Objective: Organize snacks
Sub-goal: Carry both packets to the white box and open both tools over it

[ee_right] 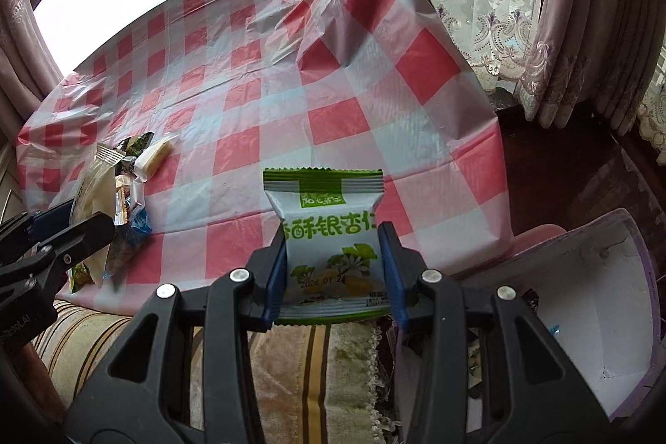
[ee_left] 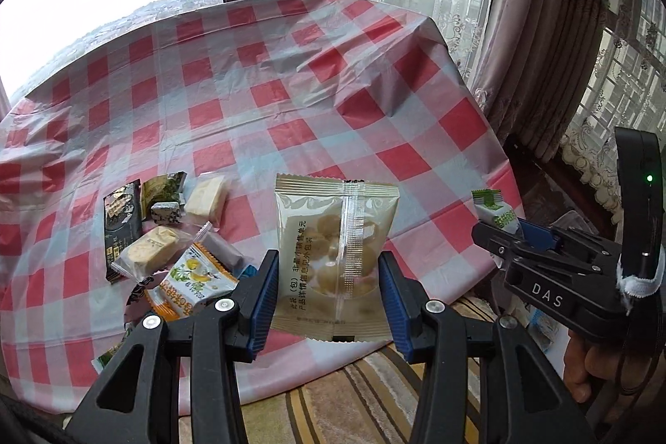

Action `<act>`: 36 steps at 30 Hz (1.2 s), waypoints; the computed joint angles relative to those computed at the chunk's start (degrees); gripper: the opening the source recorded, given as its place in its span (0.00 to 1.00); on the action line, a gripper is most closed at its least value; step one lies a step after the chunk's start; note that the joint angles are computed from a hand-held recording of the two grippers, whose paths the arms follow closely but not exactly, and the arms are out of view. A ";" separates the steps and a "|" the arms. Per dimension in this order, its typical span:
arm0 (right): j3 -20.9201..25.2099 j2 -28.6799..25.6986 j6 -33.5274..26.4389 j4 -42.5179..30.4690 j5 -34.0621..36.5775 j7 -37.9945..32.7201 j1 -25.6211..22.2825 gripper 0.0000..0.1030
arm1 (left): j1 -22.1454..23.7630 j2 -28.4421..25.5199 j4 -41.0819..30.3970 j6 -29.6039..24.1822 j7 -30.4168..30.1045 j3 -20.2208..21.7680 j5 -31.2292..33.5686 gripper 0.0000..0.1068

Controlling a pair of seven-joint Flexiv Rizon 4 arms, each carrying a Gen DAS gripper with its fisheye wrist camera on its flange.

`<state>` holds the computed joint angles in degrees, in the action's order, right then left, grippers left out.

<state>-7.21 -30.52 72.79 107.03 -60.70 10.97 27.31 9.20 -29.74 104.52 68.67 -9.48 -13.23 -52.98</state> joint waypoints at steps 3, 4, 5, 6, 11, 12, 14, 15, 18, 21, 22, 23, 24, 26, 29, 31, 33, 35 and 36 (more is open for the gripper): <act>-0.50 2.06 0.25 3.91 -1.43 3.12 -0.47 0.43 | -0.93 0.83 1.00 -3.02 -0.77 0.47 1.87 0.44; -0.52 2.76 0.44 5.26 -2.07 4.35 -0.86 0.43 | -1.30 1.05 1.20 -4.19 -1.19 0.74 2.55 0.44; -0.49 3.51 0.42 6.57 -2.79 5.57 -1.27 0.43 | -1.75 1.28 1.47 -4.98 -1.45 0.98 3.20 0.44; -0.32 4.35 0.07 7.88 -3.47 6.64 -1.75 0.43 | -2.18 1.53 1.80 -5.53 -1.43 1.14 3.73 0.44; 1.80 8.19 -1.50 14.01 -6.06 11.83 -5.54 0.43 | -3.95 2.72 3.01 -9.40 -2.24 2.08 6.09 0.44; 2.21 8.99 -1.58 15.16 -6.63 13.02 -6.42 0.43 | -4.24 2.96 3.26 -10.10 -2.20 2.17 6.38 0.44; 2.99 10.68 -2.16 17.28 -8.03 15.05 -8.14 0.44 | -4.67 3.49 3.60 -12.31 -2.08 2.38 6.98 0.44; 3.64 11.45 -3.01 18.09 -8.17 15.43 -8.88 0.44 | -4.97 3.79 3.92 -13.05 -1.79 2.47 7.17 0.44; 5.36 13.52 -5.19 19.99 -8.44 16.16 -10.92 0.44 | -5.94 4.79 5.14 -14.62 -0.32 2.65 7.37 0.44; 6.80 14.91 -7.27 21.03 -7.94 16.16 -12.41 0.44 | -6.79 5.96 6.25 -17.29 1.00 3.02 7.68 0.45; 7.10 15.31 -7.86 21.34 -7.84 16.32 -12.79 0.44 | -7.07 6.36 6.65 -18.09 1.76 3.13 7.74 0.45; 7.39 15.54 -8.38 21.50 -7.55 16.32 -13.17 0.46 | -7.31 6.75 6.95 -19.27 2.35 3.32 7.98 0.45; 7.82 15.84 -9.21 21.65 -6.68 15.98 -13.39 0.49 | -7.45 7.01 6.94 -21.18 2.63 3.61 8.49 0.45; 8.59 16.21 -11.74 21.54 -4.49 14.76 -13.37 0.76 | -7.70 7.07 6.20 -25.99 2.11 4.48 10.41 0.49; 8.74 16.68 -12.47 21.73 -5.07 15.17 -13.74 0.78 | -8.56 7.08 6.01 -27.99 1.84 5.49 12.07 0.49; 8.73 16.60 -11.77 21.76 -5.70 15.53 -14.17 0.78 | -8.82 7.15 6.10 -27.88 1.88 5.79 11.97 0.49; 8.80 16.28 -11.36 21.59 -5.84 15.40 -14.34 0.78 | -8.85 7.06 5.90 -28.17 1.46 5.99 11.71 0.49; 8.74 15.97 -10.64 21.43 -6.06 15.21 -14.49 0.78 | -8.82 6.92 5.71 -28.24 1.05 6.17 11.56 0.49; 8.73 15.83 -10.39 21.31 -6.19 15.13 -14.46 0.78 | -8.80 6.81 5.57 -28.28 0.86 6.22 11.52 0.49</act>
<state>1.52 -14.69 62.40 128.34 -66.90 26.10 12.85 0.40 -22.93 110.09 40.39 -8.62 -7.02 -41.47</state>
